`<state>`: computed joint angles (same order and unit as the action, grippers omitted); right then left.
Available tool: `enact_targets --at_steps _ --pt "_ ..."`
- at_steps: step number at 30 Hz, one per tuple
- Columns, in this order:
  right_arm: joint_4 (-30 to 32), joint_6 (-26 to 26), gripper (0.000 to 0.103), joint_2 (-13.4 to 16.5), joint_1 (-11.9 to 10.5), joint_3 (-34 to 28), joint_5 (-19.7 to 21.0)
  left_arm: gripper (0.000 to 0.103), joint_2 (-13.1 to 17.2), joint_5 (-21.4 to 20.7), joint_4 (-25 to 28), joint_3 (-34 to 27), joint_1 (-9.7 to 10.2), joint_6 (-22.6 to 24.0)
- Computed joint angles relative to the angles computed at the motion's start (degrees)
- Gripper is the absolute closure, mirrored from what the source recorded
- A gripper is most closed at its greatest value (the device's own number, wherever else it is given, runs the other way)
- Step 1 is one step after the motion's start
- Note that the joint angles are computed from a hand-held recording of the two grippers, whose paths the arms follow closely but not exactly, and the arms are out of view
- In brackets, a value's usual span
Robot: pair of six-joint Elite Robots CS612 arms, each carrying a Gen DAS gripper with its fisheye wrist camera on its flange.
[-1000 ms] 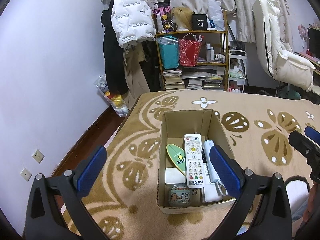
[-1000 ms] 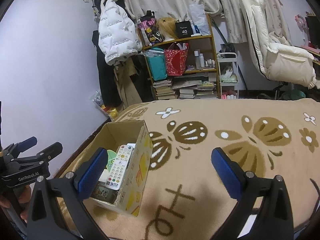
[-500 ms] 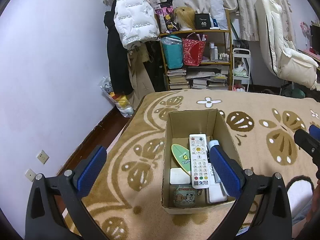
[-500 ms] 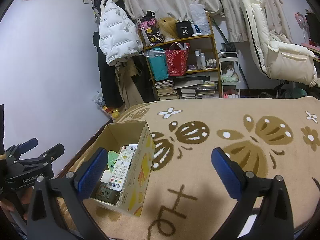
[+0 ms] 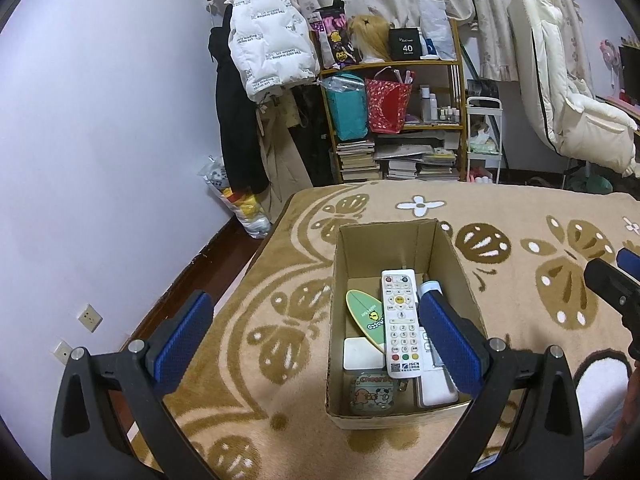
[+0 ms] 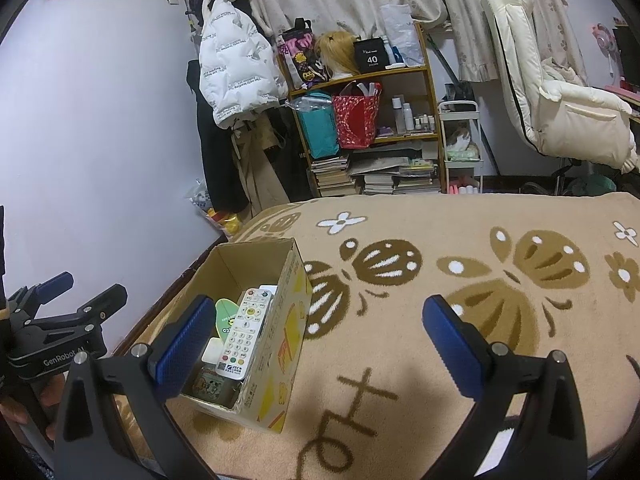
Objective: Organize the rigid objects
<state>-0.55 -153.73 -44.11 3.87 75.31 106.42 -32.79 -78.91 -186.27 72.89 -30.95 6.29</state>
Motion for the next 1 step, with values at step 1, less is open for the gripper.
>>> enact_targets --at_steps 1 --pt "0.1 0.0 0.0 0.1 0.0 -0.1 0.1 0.001 0.0 0.1 0.0 0.0 -0.03 0.0"
